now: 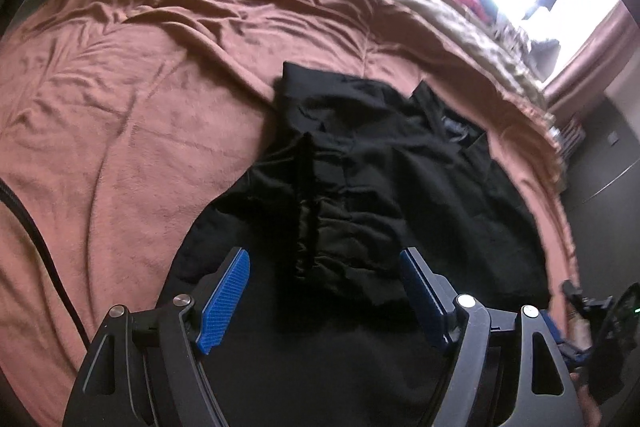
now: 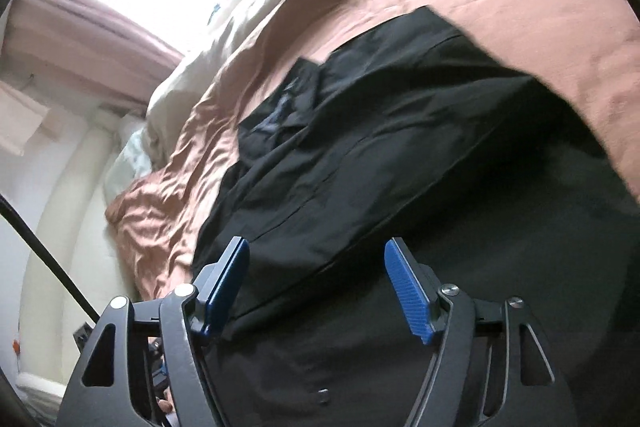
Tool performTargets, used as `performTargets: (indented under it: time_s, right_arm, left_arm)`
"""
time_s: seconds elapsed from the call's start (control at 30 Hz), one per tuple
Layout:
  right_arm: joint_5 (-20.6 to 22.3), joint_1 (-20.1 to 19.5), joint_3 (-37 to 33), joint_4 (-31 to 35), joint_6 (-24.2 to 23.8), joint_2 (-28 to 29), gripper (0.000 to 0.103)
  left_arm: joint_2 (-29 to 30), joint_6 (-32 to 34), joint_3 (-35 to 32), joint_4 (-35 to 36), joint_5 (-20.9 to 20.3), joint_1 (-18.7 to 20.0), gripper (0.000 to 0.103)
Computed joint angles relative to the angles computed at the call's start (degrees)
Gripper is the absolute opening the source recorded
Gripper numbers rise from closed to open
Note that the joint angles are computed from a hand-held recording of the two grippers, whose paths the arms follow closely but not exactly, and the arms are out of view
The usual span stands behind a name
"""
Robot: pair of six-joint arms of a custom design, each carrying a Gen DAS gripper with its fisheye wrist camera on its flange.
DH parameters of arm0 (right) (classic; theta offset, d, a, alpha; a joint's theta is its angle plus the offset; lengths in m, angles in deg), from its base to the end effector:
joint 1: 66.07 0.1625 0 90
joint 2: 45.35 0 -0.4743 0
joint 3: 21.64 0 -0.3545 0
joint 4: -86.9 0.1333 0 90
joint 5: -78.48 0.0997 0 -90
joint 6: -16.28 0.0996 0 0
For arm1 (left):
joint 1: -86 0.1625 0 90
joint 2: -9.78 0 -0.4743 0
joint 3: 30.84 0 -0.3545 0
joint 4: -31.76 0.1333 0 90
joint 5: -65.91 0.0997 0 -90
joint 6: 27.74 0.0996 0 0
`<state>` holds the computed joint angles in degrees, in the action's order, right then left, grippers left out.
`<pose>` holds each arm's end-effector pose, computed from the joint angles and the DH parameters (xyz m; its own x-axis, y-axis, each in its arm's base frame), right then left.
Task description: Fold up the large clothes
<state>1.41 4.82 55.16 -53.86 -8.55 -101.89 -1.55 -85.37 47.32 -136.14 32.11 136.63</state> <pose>-0.0917 -0.7400 0.4024 -0.9880 -0.1497 0.0382 -0.1463 0.8278 -0.5416 -0.2853 -0.6883 -0.1055 -0.8102 -0.5179 -0.2744 -0.1154 0.6000 -0.7916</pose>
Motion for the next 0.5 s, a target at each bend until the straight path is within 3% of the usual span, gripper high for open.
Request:
performTargets:
  time_s: [0.1,0.2,0.27,0.33,0.4,0.43,0.5]
  right_arm:
    - [-2.44,-0.15,-1.73,0.43,1.62,0.42,0.065]
    - [-1.24,-1.57,-4.27,3.69,4.24,0.31,0.06]
    - [-0.26,-2.28,-5.91,5.3,6.5,0.63,0.055]
    - [1.72,-3.2,-7.87,6.83,9.05,1.53,0.051]
    - [4.21,-4.14,-9.3,8.37,11.39,2.23,0.043]
    - [5.65,-4.65,-9.58,9.0,12.21,2.3,0.038]
    - [8.14,-5.52,-9.63,9.87,13.11,2.15,0.032]
  left_arm:
    - [0.36,-1.33,-1.09,3.38,-0.87,0.67,0.078]
    - [0.91,-2.04,-2.2,4.85,-1.18,1.5,0.077]
    - [1.52,-0.93,-3.13,4.63,-2.04,2.12,0.065]
    - [2.24,1.14,-3.72,2.63,-4.16,2.79,0.034]
    - [2.65,0.5,-4.49,3.91,-3.03,2.43,0.026]
    - [2.86,0.39,-5.12,5.29,-1.24,1.88,0.013]
    - [2.94,1.65,-6.14,6.26,-0.03,1.16,0.01]
